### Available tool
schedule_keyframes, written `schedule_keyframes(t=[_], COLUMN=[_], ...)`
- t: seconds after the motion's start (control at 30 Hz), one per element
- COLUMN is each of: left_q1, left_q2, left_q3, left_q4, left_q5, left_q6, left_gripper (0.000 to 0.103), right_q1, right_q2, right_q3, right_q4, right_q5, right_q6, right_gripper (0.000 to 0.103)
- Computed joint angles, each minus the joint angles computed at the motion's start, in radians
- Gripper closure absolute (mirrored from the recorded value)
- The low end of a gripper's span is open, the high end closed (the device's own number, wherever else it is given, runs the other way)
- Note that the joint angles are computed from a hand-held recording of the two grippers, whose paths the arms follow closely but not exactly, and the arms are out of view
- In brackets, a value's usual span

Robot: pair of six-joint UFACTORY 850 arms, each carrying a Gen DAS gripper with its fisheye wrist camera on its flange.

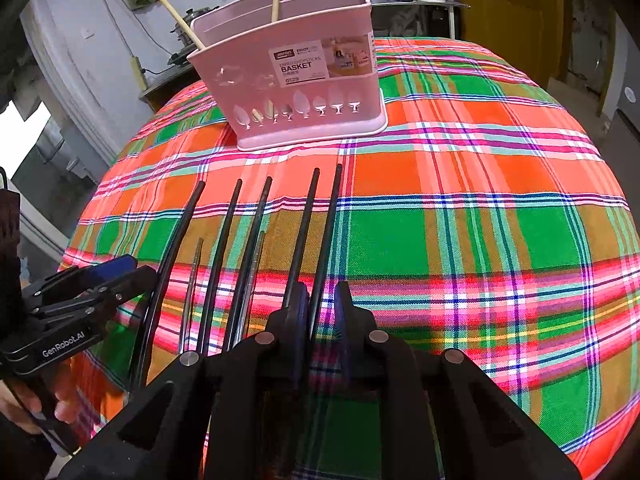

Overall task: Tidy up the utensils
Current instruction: 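Grasp a black chopstick with the left tool while the right tool grasps another black chopstick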

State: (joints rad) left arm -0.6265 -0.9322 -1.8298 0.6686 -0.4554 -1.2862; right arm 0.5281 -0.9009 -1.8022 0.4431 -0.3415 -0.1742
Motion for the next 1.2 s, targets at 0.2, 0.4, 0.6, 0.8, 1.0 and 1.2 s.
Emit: schedule_keyframes(t=[0.2, 0.4, 0.6, 0.8, 1.0, 1.2], left_q1=[-0.025, -0.010, 0.019, 0.070, 0.077, 0.071], left_q2=[-0.056, -0.015, 0.012, -0.039, -0.097, -0.136], left_q3=[-0.089, -0.026, 0.006, -0.086, -0.185, -0.250], left_q4=[0.030, 0.026, -0.048, -0.232, -0.245, -0.211], left_q5=[-0.126, -0.107, -0.054, -0.024, -0.074, -0.117], left_q6=[0.049, 0.017, 0.054, 0.196, 0.222, 0.232], left_gripper=[0.055, 0.067, 0.068, 0.068, 0.068, 0.072], right_q1=[0.001, -0.007, -0.023, -0.034, -0.038, -0.029], right_q2=[0.003, 0.016, 0.005, -0.074, -0.166, -0.228], right_q3=[0.005, 0.023, 0.000, -0.137, -0.298, -0.411], right_q4=[-0.005, -0.024, 0.018, -0.026, -0.098, -0.198], right_q5=[0.003, 0.001, -0.031, -0.096, -0.168, -0.220], right_q6=[0.006, 0.022, 0.017, 0.109, 0.194, 0.261], right_gripper=[0.089, 0.094, 0.094, 0.094, 0.094, 0.094])
